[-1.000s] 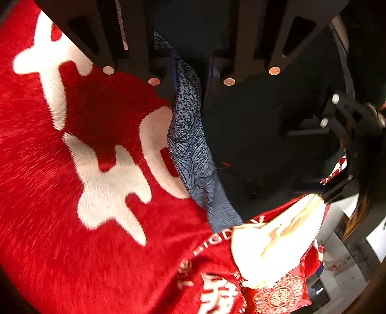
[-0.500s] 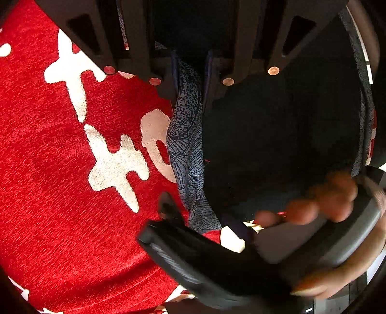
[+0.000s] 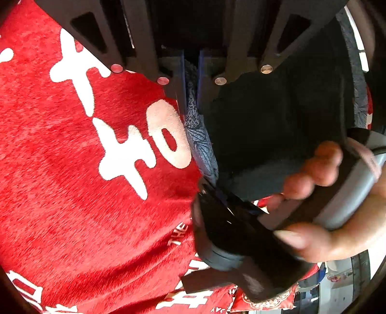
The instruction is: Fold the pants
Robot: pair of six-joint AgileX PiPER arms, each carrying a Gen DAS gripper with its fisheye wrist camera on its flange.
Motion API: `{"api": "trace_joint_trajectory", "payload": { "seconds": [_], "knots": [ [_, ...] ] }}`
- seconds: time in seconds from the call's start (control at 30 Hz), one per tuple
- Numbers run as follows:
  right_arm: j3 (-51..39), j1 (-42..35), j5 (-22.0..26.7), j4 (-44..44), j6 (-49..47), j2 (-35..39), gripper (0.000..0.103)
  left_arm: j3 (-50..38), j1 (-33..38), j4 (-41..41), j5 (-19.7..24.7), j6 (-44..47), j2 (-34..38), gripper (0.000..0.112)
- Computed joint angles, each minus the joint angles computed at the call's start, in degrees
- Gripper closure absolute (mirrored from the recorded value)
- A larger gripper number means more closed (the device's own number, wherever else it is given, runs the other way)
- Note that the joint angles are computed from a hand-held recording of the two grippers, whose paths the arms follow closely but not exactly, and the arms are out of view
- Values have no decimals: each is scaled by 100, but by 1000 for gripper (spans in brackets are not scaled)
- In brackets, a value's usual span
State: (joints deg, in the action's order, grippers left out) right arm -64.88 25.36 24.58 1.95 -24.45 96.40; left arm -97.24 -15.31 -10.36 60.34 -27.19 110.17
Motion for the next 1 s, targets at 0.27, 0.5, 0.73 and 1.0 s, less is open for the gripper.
{"api": "trace_joint_trajectory", "payload": {
  "seconds": [0.27, 0.5, 0.73, 1.0],
  "knots": [
    [1111, 705, -149, -1652, 2197, -1372, 98, 1671, 241, -459, -307, 853, -2249, 105],
    [1956, 3035, 1129, -4830, 6208, -2277, 98, 3789, 816, -1136, -203, 1698, -4686, 105],
    [2550, 5412, 1940, -5695, 9162, -1248, 98, 5783, 1984, -1430, 117, 2518, -5669, 105],
    [2278, 5930, 2287, -5727, 9943, -524, 98, 6219, 2654, -1674, 329, 3229, -6101, 104]
  ]
}}
